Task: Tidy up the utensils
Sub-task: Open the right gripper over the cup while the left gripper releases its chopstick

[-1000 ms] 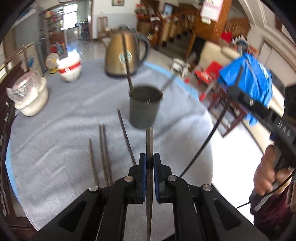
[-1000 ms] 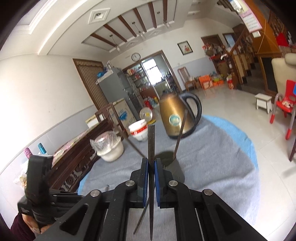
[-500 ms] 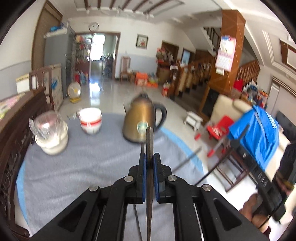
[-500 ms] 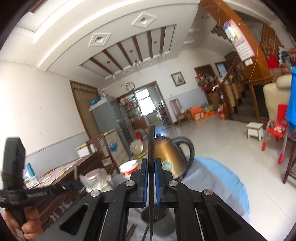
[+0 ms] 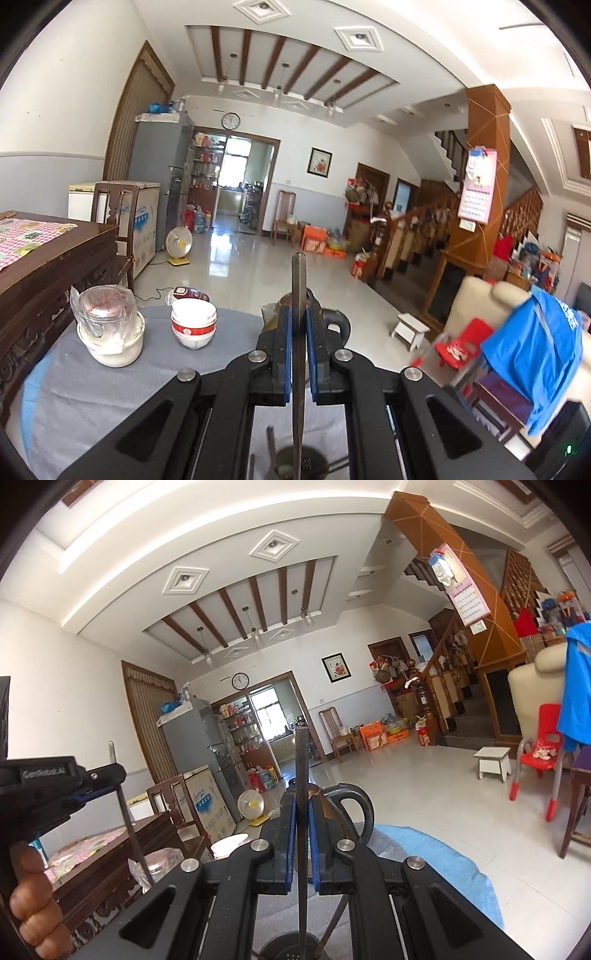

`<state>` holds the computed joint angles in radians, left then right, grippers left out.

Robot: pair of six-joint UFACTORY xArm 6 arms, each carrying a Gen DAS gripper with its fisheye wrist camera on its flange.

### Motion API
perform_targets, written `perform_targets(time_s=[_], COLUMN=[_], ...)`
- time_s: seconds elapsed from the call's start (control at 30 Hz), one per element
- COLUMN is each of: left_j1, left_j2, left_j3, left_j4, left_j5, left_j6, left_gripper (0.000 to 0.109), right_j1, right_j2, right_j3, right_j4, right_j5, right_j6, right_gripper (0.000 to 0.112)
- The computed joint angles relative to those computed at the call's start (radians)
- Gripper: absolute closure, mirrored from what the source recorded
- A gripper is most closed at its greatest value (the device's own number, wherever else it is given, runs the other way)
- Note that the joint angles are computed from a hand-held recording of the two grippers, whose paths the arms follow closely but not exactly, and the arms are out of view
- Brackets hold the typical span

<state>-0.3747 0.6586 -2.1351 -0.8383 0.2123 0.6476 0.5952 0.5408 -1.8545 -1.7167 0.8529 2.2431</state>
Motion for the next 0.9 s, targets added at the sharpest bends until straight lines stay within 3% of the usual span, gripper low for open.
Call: perform_targets(time_s=[0.27, 0.53, 0.73, 0.83, 0.9], left_j1=[-0.022, -0.032, -0.043, -0.045, -0.05], left_j2=[0.209, 0.258, 0.223, 0.177, 0.138], left_j3=[-0.197, -0.175, -0.094, -0.023, 0.023], left_j4=[0.4, 0.675, 0.594, 0.507, 0.385], left_j5=[-0.081, -0.129, -0.112, -0.122, -0.115], left_j6=[-0.39, -0.577, -0.46, -0.359, -0.24], left_gripper=[0.101, 0.101, 0.101, 0.1, 0.1], right_j1=[-0.026, -0.044, -0.057, -0.066, -0.069], right_j2=[0.064, 0.031, 0.005, -0.001, -0.008], right_j3=[-0.061, 0.021, 0.076, 0.086, 0.094], right_j4=[0.054, 0.076, 0.081, 0.088, 0.091], right_j5=[-0.057, -0.117, -0.172, -0.209, -0.229], right_j6=[-0.029, -0.002, 0.043, 0.05, 0.058], right_gripper=[0.105, 0.105, 0.105, 0.104, 0.102])
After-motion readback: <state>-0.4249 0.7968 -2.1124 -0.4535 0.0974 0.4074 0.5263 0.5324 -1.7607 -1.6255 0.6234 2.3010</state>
